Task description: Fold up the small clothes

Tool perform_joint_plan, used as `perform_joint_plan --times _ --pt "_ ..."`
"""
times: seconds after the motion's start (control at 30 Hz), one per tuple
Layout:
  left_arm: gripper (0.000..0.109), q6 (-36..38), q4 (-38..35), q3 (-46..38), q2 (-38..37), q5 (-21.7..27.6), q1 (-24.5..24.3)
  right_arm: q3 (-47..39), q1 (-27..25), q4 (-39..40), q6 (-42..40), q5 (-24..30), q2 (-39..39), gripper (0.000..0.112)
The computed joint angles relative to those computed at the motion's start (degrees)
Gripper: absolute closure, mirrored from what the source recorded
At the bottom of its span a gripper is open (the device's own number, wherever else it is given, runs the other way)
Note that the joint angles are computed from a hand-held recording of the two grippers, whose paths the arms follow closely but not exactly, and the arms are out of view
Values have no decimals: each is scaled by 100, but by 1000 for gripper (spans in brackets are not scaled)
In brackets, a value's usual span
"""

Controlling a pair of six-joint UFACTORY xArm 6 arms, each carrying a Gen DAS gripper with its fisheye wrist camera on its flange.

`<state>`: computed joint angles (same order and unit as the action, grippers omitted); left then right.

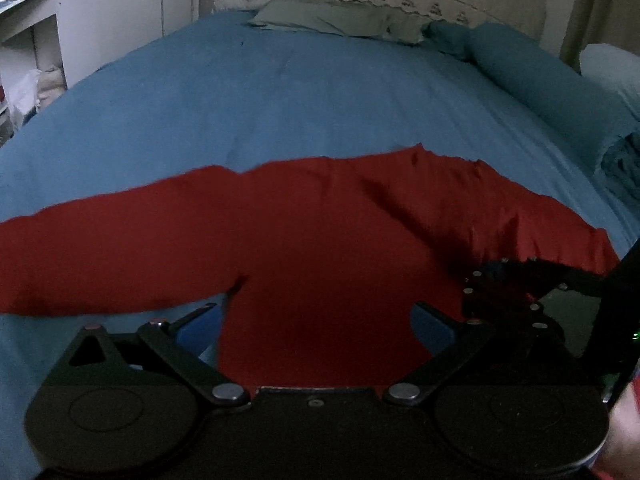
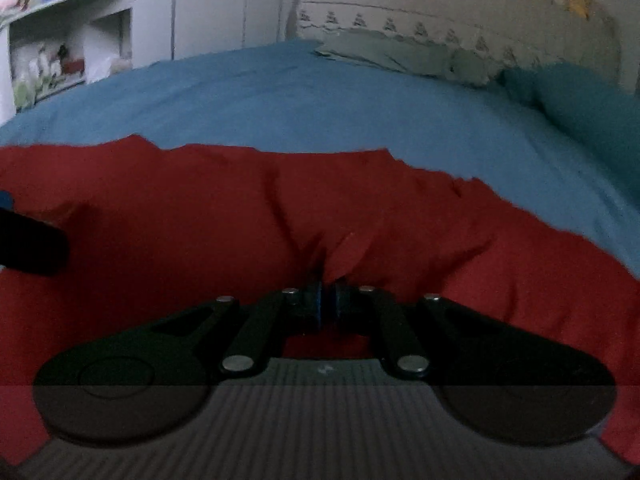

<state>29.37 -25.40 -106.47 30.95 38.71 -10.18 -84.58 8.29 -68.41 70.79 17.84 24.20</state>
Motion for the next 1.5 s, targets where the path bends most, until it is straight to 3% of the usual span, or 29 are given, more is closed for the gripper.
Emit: perform_joint_plan --times 0.03,0.1,0.13,0.33,0.47,0.53,0.63,0.73,0.93,1.13,1.23,1.27,1.3,1.4,1.5 --pt "7 11 -20 -172 116 33 -13 93 17 7 -98 -19 -91 53" --pt "7 80 -128 -484 305 193 6 367 15 -619 323 -42 -392 29" --pt "7 105 -205 -537 310 265 7 612 35 -1043 613 -43 -641 25" --pt "7 168 -577 -821 432 239 -397 1742 -393 -1156 171 -194 -1723 25" --pt "8 -200 27 -1368 870 -102 -877 2590 -704 -1033 349 -223 -2480 25" --pt "15 -495 470 -1806 1241 -136 -1066 2939 -829 -1065 541 -278 -2795 25" --pt "26 -943 1197 -2912 2078 189 -1232 3305 -939 -1014 588 -330 -3122 25" --pt "40 -1254 1794 -3031 2303 86 -1249 3623 -1054 -1085 685 -448 -3397 25" --pt "44 -1763 1374 -2031 1754 -543 -889 3636 -1041 -1159 921 -473 -3433 25" --pt "46 -550 -289 -1379 1382 -524 -618 3536 -1030 -1016 996 -514 -3298 25" --pt "48 -397 -812 -1350 1377 -485 -563 3403 -1041 -920 915 -503 -3168 25" --pt "50 -456 -888 -1448 1433 -410 -529 3287 -1066 -895 878 -504 -3052 25" --pt "60 -567 -854 -1572 1502 -327 -515 3269 -1060 -853 856 -473 -3034 25" --pt "105 -1118 -395 -2081 1771 -35 -557 3118 -1066 -631 709 -432 -2879 25" --pt "105 -1111 -485 -2141 1752 45 -543 3090 -1038 -490 622 -355 -2870 25"
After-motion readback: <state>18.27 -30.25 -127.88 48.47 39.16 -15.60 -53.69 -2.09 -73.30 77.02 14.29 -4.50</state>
